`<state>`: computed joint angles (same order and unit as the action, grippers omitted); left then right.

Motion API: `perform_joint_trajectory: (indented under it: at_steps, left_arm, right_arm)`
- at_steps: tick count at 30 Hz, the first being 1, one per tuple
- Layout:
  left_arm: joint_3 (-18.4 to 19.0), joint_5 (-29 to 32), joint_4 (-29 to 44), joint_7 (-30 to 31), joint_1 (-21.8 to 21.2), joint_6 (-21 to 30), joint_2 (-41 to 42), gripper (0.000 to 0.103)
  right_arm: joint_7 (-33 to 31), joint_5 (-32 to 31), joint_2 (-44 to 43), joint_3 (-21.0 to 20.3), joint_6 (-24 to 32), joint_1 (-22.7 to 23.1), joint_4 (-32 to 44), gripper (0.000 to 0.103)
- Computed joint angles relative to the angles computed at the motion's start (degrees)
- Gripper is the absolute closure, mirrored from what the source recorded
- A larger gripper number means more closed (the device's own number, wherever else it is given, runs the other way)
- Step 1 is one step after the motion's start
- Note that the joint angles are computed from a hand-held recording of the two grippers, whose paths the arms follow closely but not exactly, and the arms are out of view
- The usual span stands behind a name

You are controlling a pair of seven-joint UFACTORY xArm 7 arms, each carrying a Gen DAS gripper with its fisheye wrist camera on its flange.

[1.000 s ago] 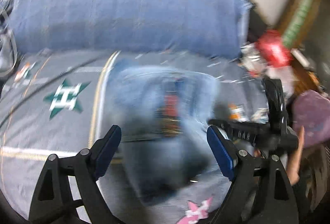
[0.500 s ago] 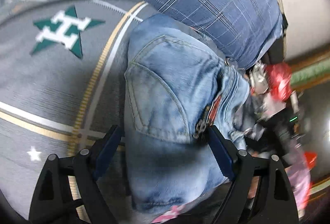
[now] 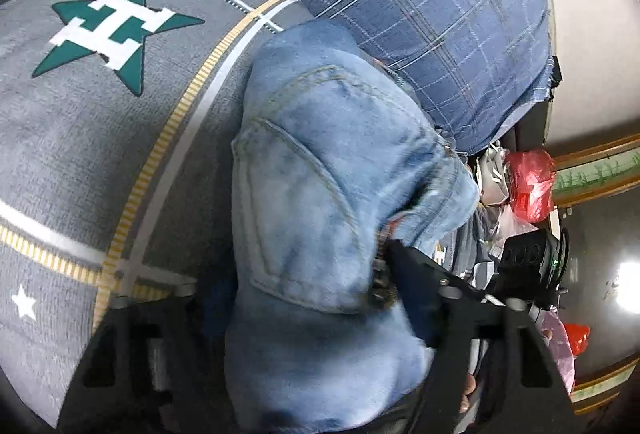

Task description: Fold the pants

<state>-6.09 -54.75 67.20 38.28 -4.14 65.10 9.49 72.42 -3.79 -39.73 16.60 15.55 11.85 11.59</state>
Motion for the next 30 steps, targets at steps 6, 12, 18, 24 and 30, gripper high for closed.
perform_joint_trajectory:
  at_steps: [6, 12, 18, 24, 30]
  left_arm:
    - [1.9, -2.7, -4.2, 3.8, 1.4, -0.1, -5.5, 0.058]
    - [4.6, -3.6, -5.9, 6.6, 3.1, 0.5, -7.4, 0.059]
    - [5.6, -1.6, 0.1, 4.0, 4.4, 0.4, -6.9, 0.059]
    - [3.9, 0.1, 10.0, 3.3, 4.1, -3.6, -1.6, 0.059]
    - [1.6, 2.0, 14.6, 1.9, 5.0, -4.4, 6.7, 0.059]
  right_arm:
    - [4.7, -5.1, 0.8, 9.3, -1.2, -4.1, 3.5, 0.070]
    - [8.4, -9.6, 2.9, 13.1, -1.4, -5.2, 6.9, 0.073]
    - [7.2, -14.2, 11.0, 12.9, -2.5, -8.0, 15.9, 0.076]
    - [7.6, -20.1, 19.1, 12.7, -7.3, -13.6, 24.2, 0.076]
    - [12.7, -27.3, 26.0, 18.4, -14.9, -24.0, 24.0, 0.076]
